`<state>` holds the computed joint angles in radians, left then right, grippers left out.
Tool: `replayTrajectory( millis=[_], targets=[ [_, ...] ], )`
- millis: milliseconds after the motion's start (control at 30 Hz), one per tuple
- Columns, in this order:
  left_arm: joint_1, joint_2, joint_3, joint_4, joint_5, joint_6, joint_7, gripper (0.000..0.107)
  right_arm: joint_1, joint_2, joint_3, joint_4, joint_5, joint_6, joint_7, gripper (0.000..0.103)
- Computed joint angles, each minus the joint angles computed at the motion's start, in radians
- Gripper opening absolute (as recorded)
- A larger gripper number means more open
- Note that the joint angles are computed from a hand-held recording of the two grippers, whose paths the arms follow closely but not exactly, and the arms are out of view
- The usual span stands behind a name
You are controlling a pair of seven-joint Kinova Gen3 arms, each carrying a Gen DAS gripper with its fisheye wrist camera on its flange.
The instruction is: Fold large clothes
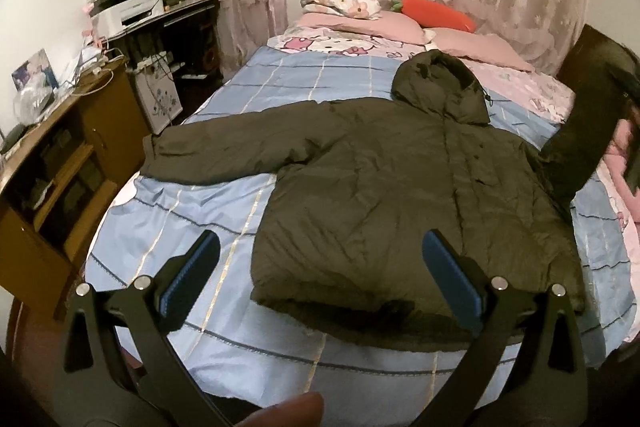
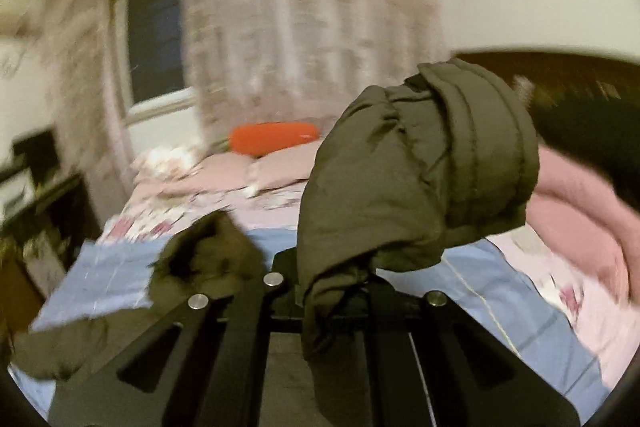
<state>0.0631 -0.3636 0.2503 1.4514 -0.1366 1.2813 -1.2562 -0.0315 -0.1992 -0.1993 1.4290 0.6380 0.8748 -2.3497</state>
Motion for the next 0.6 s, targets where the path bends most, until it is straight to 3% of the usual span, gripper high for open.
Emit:
replayTrajectory(
  millis=[167,267,367,433,500,533,600],
  targets=[
    [0.010,-0.037,-0.073,0.028,0.039,-0.001,-0.061,0.101,-0.137,0.176,-0.215,-0.097,0.203,0.184,-0.092,0.005],
    [0.002,-0.048,-0.101,0.044,0.057,0.002,-0.096,0.101,-0.237,0.291,-0.243,-0.126,0.284,0.261,-0.163,0.005],
    [-0.002,-0.053,-0.138,0.060,0.082,0.012,-0.134,0.101,-0.332,0.421,-0.226,-0.154,0.272,0.304,-0.175,0.011],
    [-0.014,-0.055,-0.149,0.069,0.085,0.016,-0.151,0.101,-0.372,0.465,-0.220,-0.146,0.251,0.310,-0.178,0.026],
    [-0.022,-0.056,-0.164,0.075,0.095,0.019,-0.168,0.101,-0.397,0.506,-0.217,-0.154,0.205,0.298,-0.151,0.072],
    [-0.026,-0.056,-0.178,0.079,0.102,0.019,-0.177,0.101,-0.406,0.515,-0.220,-0.156,0.170,0.292,-0.138,0.079],
    [-0.037,-0.054,-0.190,0.083,0.113,0.018,-0.184,0.101,-0.416,0.514,-0.228,-0.150,0.105,0.257,-0.116,0.081]
  ],
)
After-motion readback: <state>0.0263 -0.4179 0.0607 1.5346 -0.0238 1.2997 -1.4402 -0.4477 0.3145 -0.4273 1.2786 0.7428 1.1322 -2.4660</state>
